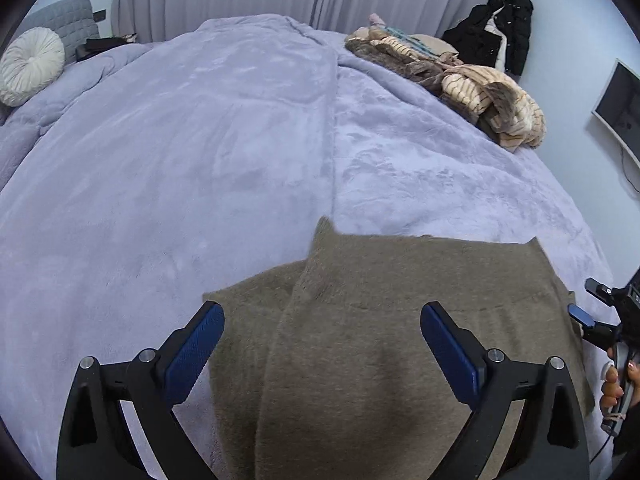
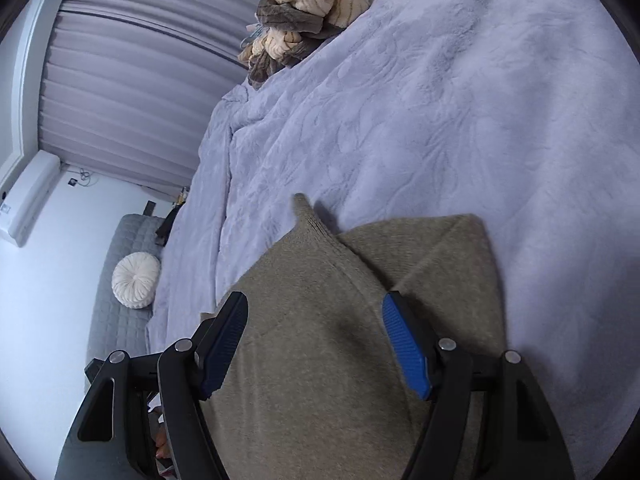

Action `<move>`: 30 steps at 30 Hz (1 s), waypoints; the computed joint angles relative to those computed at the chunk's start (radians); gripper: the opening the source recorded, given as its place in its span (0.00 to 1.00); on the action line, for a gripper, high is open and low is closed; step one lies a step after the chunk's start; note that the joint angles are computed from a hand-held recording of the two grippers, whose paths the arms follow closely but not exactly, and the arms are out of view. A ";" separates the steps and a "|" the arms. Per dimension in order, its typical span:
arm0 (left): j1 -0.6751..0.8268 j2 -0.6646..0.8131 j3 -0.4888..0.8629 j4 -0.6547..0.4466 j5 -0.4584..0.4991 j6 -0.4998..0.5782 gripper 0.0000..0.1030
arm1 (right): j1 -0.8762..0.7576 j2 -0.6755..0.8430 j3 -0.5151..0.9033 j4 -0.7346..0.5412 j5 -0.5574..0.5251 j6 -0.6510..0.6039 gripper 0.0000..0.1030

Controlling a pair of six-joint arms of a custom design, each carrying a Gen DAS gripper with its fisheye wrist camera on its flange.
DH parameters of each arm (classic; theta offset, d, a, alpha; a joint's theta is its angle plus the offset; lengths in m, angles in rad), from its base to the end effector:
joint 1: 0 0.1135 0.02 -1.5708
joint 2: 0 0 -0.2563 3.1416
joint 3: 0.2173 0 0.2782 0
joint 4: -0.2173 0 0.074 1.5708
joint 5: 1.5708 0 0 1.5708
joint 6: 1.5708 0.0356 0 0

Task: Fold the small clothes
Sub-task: 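Fold the held hem up toward the collar with the left gripper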

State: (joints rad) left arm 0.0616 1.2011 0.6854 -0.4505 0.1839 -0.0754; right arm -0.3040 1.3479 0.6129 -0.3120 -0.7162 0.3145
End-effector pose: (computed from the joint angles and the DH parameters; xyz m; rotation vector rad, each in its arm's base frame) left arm 0.2552 0.0092 0.1810 -0.1005 2.5277 -0.2386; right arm 0.2508 -0.0542 0.1385 0.5168 2.4331 0.9297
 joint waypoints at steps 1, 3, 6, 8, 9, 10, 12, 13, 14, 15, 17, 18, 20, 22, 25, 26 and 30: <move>0.009 0.000 -0.006 -0.014 -0.011 0.006 0.96 | -0.018 -0.019 -0.010 -0.021 0.011 -0.003 0.72; 0.037 -0.037 -0.038 -0.046 -0.004 0.035 0.96 | -0.072 -0.041 -0.022 -0.074 -0.009 -0.043 0.72; 0.089 -0.122 -0.096 -0.129 0.058 0.102 0.96 | -0.160 -0.087 -0.036 -0.234 -0.089 -0.193 0.72; 0.145 -0.178 -0.130 -0.199 0.134 0.161 0.95 | -0.223 -0.115 -0.044 -0.381 -0.139 -0.347 0.72; 0.178 -0.198 -0.145 -0.234 0.175 0.193 0.95 | -0.261 -0.127 -0.050 -0.466 -0.157 -0.438 0.72; 0.204 -0.214 -0.156 -0.268 0.207 0.222 0.95 | -0.294 -0.137 -0.055 -0.530 -0.159 -0.508 0.72; 0.235 -0.251 -0.181 -0.317 0.238 0.266 0.95 | -0.354 -0.149 -0.065 -0.621 -0.155 -0.623 0.71; 0.247 -0.270 -0.195 -0.333 0.245 0.285 0.91 | -0.377 -0.145 -0.065 -0.654 -0.159 -0.670 0.71; 0.255 -0.278 -0.206 -0.350 0.249 0.299 0.82 | -0.403 -0.131 -0.062 -0.698 -0.169 -0.726 0.71; 0.260 -0.275 -0.211 -0.364 0.252 0.307 0.78 | -0.410 -0.108 -0.054 -0.734 -0.176 -0.764 0.69; 0.279 -0.290 -0.228 -0.383 0.258 0.314 0.65 | -0.402 -0.081 -0.052 -0.792 -0.191 -0.832 0.62; 0.292 -0.299 -0.233 -0.391 0.266 0.324 0.59 | -0.364 -0.083 -0.055 -0.786 -0.196 -0.816 0.56; 0.321 -0.281 -0.229 -0.408 0.294 0.349 0.25 | -0.305 -0.124 -0.082 -0.759 -0.151 -0.769 0.26; 0.386 -0.264 -0.208 -0.450 0.362 0.391 0.16 | -0.269 -0.150 -0.105 -0.724 -0.139 -0.716 0.05; 0.521 -0.296 -0.182 -0.576 0.477 0.546 0.06 | -0.349 -0.167 -0.080 -0.896 -0.247 -0.906 0.05; 0.554 -0.308 -0.179 -0.613 0.497 0.591 0.06 | -0.378 -0.168 -0.069 -0.956 -0.253 -0.971 0.05; 0.549 -0.370 -0.233 -0.620 0.424 0.642 0.06 | -0.469 -0.171 -0.082 -1.015 -0.172 -1.063 0.05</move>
State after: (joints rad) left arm 0.6109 0.8314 0.4525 -1.0703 0.6074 0.5668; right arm -0.7729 1.1768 0.5307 -1.3270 -0.8882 -0.7487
